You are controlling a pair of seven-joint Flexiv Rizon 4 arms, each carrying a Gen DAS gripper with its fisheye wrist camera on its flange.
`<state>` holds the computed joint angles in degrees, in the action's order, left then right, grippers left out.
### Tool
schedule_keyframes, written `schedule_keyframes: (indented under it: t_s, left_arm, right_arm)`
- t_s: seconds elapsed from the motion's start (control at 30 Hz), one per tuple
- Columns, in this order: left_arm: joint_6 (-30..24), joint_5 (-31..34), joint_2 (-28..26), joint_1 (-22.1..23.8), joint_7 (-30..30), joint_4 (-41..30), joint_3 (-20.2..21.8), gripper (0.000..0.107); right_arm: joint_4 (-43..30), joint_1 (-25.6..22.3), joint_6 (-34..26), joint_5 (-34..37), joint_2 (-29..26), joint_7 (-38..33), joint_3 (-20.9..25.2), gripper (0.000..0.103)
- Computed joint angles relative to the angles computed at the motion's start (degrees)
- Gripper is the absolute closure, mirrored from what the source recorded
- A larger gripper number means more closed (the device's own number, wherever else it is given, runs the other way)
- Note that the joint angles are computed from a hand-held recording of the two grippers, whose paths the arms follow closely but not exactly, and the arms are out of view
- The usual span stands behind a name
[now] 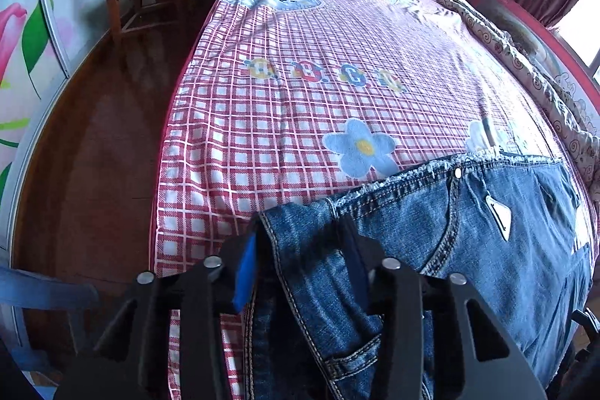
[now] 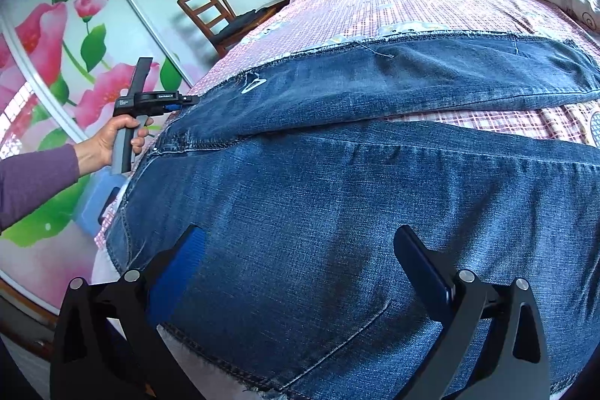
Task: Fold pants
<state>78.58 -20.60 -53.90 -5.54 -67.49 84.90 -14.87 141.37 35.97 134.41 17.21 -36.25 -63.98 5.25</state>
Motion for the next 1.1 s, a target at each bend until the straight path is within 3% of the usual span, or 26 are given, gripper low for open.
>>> schedule_keyframes:
  t_s: [0.03, 0.07, 0.13, 0.23, 0.5, 0.67, 0.9, 1.0, 1.1]
  left_arm:
    - [0.14, -1.31, 0.14, -0.33, 1.25, 0.41, -0.19, 0.087]
    - [0.86, 0.85, 0.2, -1.71, -0.68, 0.08, 1.49, 0.09]
    - [2.2, 2.24, 0.47, -4.92, -3.44, -0.21, 5.4, 0.091]
    - [6.84, 3.21, 1.84, -6.03, -6.6, 2.2, 6.28, 0.093]
    - [17.67, 5.76, 8.1, -0.59, -9.76, 12.18, -2.33, 0.094]
    - [18.66, 7.41, 11.34, -0.24, -11.36, 14.77, -3.04, 0.093]
    - [17.8, 7.93, 13.29, -3.31, -13.26, 15.57, 0.48, 0.093]
    - [17.61, 7.81, 13.56, -4.74, -14.2, 15.5, 2.12, 0.093]
    - [17.42, 7.71, 13.81, -6.3, -15.25, 15.62, 4.04, 0.092]
  right_arm:
    - [-0.06, -0.31, 0.16, -0.27, -0.13, 0.11, 0.18, 0.003]
    - [-0.12, -0.33, 0.08, -0.31, -0.12, 0.13, 0.17, 0.003]
    - [-0.14, 0.14, -0.11, 0.24, 0.19, -0.22, -0.36, 0.003]
    - [0.73, -3.75, 1.85, -1.51, 0.22, 1.96, 1.45, 0.003]
    - [4.56, -7.28, 1.11, -0.9, 1.95, 2.56, -0.79, 0.003]
    - [7.69, -7.86, -0.52, -0.48, 4.97, -0.7, -3.3, 0.003]
    - [9.11, -17.92, -7.39, -5.09, 13.44, -7.33, -8.52, 0.003]
    - [4.95, -25.84, -13.15, -10.51, 14.75, -9.2, -9.46, 0.003]
    - [-2.86, -34.78, -22.67, -17.66, 13.28, -7.75, -8.09, 0.003]
